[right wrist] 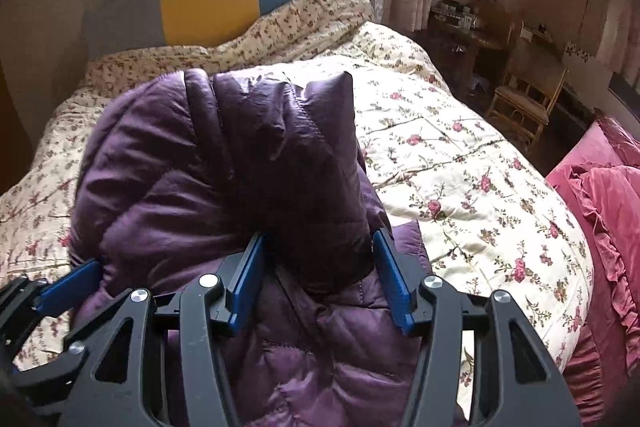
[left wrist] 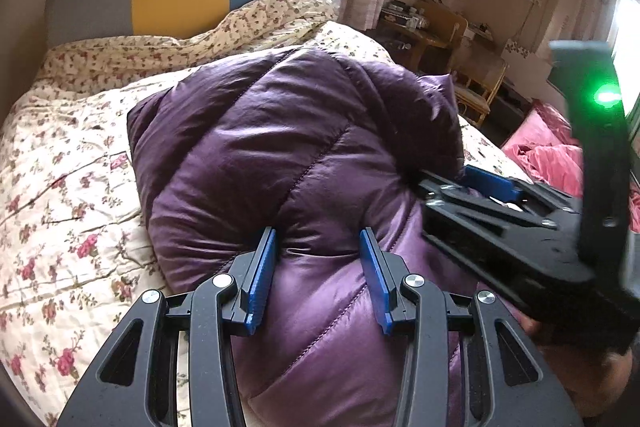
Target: Fold large clothes
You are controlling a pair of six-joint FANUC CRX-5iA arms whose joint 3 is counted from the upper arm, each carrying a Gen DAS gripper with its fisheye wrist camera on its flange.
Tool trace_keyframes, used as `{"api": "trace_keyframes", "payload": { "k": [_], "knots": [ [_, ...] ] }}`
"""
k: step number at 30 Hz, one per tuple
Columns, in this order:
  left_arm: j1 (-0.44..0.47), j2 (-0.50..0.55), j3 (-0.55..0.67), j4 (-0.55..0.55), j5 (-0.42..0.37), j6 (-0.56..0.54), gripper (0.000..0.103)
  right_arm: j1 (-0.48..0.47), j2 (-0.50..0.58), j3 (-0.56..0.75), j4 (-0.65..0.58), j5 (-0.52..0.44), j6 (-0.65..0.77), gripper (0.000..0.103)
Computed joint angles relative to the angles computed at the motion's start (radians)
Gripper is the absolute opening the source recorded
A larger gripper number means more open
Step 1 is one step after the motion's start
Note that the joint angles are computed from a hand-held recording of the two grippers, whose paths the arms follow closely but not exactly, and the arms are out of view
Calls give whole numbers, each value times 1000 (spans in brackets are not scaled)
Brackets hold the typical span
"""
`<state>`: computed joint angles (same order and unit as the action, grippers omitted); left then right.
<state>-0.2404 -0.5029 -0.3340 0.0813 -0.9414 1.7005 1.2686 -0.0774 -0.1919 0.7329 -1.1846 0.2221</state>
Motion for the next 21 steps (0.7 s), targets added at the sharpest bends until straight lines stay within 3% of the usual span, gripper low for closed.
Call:
{"api": "trace_keyframes", "payload": {
  "k": [9,21],
  "knots": [
    [-23,24,4,11,10,-30,41,-17,-25,-69,-44,43,6,53],
    [80,4,-11,51,7,-32,42,-11,-85,-195,-3,135,-79,53]
  ]
}}
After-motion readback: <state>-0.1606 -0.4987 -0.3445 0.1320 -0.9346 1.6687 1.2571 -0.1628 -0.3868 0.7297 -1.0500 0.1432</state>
